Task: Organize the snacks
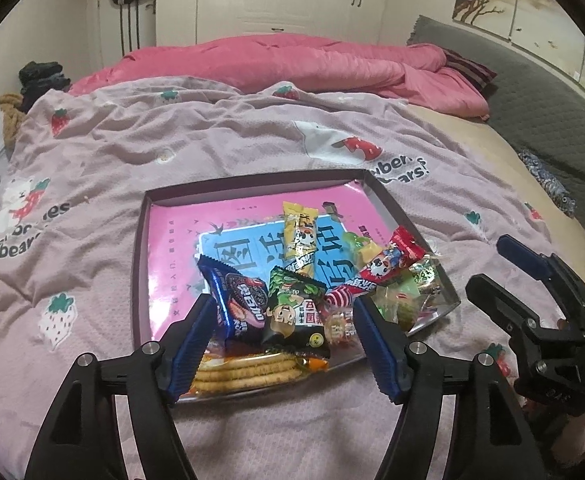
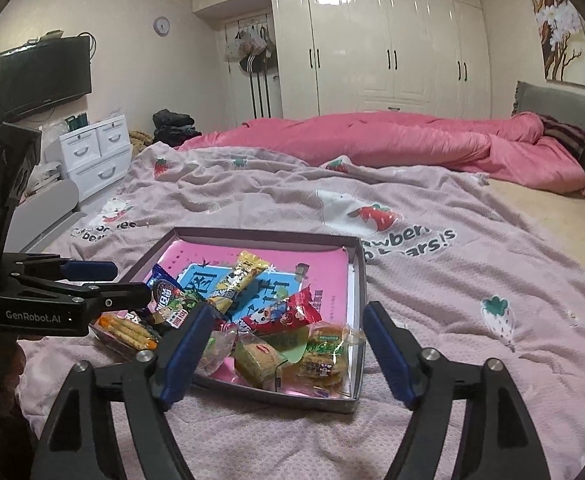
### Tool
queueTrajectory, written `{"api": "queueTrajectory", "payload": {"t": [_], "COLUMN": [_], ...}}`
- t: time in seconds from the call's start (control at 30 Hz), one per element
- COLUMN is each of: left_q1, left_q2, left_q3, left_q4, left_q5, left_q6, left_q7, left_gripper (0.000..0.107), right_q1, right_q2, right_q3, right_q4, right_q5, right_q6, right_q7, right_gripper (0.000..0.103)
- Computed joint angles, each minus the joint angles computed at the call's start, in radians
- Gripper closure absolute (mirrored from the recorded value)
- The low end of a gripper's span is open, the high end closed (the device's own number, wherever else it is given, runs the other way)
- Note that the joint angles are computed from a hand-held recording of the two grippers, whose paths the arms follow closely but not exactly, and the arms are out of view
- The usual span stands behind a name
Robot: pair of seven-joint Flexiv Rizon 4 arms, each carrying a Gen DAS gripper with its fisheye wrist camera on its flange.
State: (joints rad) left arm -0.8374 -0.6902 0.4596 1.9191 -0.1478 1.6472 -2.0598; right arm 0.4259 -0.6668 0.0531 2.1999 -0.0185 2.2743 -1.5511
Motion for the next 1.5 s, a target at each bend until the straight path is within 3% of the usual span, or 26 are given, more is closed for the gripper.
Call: {"api": "queueTrajectory", "payload": {"t": [0.4, 0.73, 0.97, 1.17, 1.33, 1.5], "left_q1": [-0.143, -0.178, -0.171, -0.237, -0.336, -0.357], "left_q2": [0.037, 0.085, 0.118, 0.124, 0.117, 0.122], "left_q3": [0.126, 0.128, 0.107, 0.159, 0.247, 0.263], "left_q4": [0.063, 0.129, 0.175, 0.201, 0.214, 0.221], "left_q5": [0.041, 0.083, 0.085, 0.086, 0.103, 0.147], "left_q6": [-0.042, -0.018, -0.005, -0.018, -0.049, -0.059], "left_q7": [-0.086, -0.146, -0.159, -0.204, -0.288, -0.349], "left_gripper": [0.033, 0.026, 0.026, 0.026, 0.026, 0.026], "right_q1": [0.072, 0.216, 0.270, 0.337, 0.362, 0.411], "right_q2": [0.084, 0.144, 0.174, 0.197, 0.214, 0.219], "right_q3": [0.002, -0.069, -0.108, -0.158, -0.162, -0.191], "right_q4": [0.102, 0.151, 0.175, 0.202, 0.233, 0.246], "right_q5": [0.100, 0.268, 0.322, 0.356, 0.361, 0.390], "right_q6": [-0.008, -0.090, -0.154, -0.190, -0.190, -0.181], "right_q7": [-0.017, -0.044, -0.035, -0.033, -0.037, -0.063], "right_gripper": [0.002, 0.002, 0.002, 0.002, 0.002, 0.002]}}
